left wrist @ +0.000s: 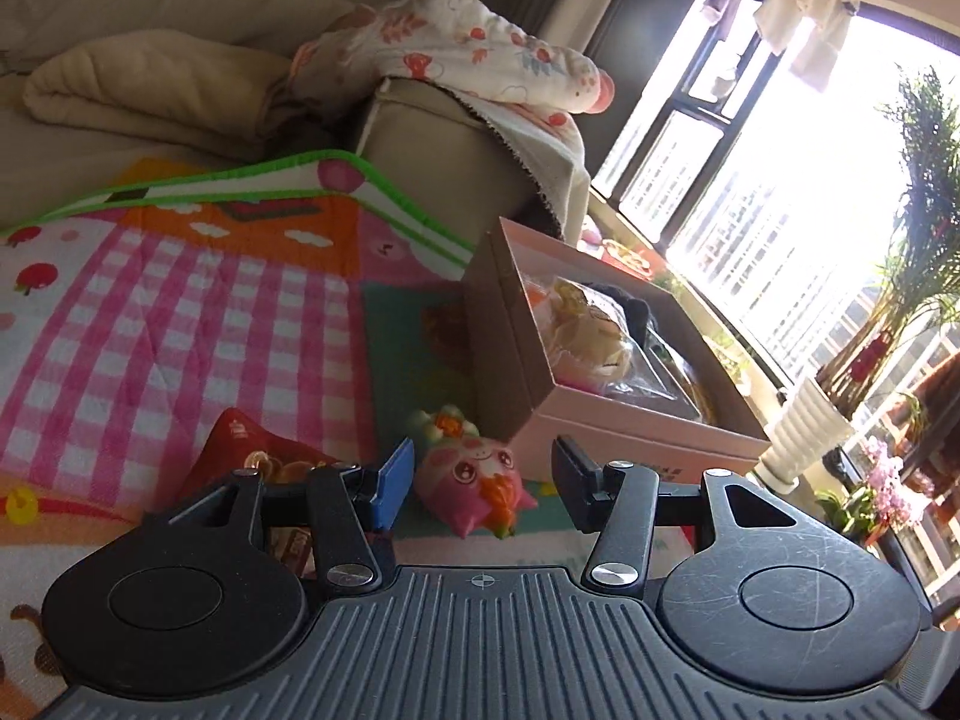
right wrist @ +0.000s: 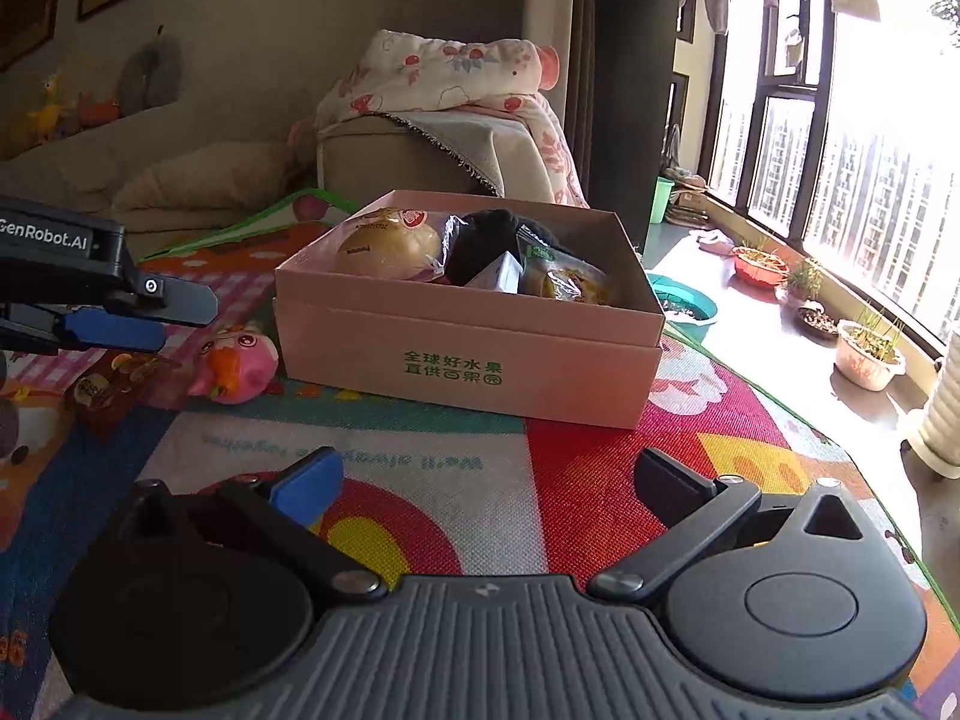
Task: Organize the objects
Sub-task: 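Lower the yellow corn into the pink box and open the right gripper, then grasp the pink pig toy with the left gripper and lift it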
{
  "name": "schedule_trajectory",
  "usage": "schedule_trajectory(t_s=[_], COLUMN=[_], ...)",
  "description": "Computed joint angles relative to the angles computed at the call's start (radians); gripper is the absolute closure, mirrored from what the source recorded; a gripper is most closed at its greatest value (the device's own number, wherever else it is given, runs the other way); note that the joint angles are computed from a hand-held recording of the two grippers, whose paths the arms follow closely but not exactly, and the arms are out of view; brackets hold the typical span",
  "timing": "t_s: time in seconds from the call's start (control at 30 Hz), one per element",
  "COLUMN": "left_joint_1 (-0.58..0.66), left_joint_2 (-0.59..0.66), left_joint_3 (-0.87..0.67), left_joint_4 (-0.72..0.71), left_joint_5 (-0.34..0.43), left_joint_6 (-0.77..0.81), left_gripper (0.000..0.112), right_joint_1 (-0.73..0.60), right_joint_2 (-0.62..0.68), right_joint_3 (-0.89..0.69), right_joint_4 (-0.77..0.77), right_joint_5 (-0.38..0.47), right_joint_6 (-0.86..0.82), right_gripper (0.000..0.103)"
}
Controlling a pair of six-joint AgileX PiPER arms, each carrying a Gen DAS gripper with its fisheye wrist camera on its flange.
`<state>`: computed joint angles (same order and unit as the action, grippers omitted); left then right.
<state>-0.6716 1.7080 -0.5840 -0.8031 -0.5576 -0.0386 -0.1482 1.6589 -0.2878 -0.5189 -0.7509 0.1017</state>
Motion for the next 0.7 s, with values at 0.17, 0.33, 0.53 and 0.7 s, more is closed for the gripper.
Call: schedule_trajectory(t_s=[0.17,0.33,0.53,0.7], left_joint_1=[0.038,0.0,-0.019,-0.103], left_joint_2=[0.113,0.158,0.082,-0.036], left_joint_3=[-0.172,-0.181,-0.067,0.147], left_joint_4=[-0.23,-0.272,-0.165,-0.107], left_joint_5=[0.13,0.073,0.032,-0.137], left_joint_6=[0.29,0.334,0.249,0.085], left_gripper=[0.057,0.061,0.062,0.063], right_joint_1=[-0.025,-0.048,-0.046,-0.014], right_joint_2=[0.006,0.008,0.006,0.004], right_joint_3=[-0.006,-0.015,-0.029,-0.055], right_joint_4=[-0.054,-0.102,-0.118,-0.104], right_joint_5=[-0.009,-0.007,0.023,0.093], right_joint_6=[0.038,0.087,0.118,0.131], right_gripper=[0.0,0.0,0.0,0.0])
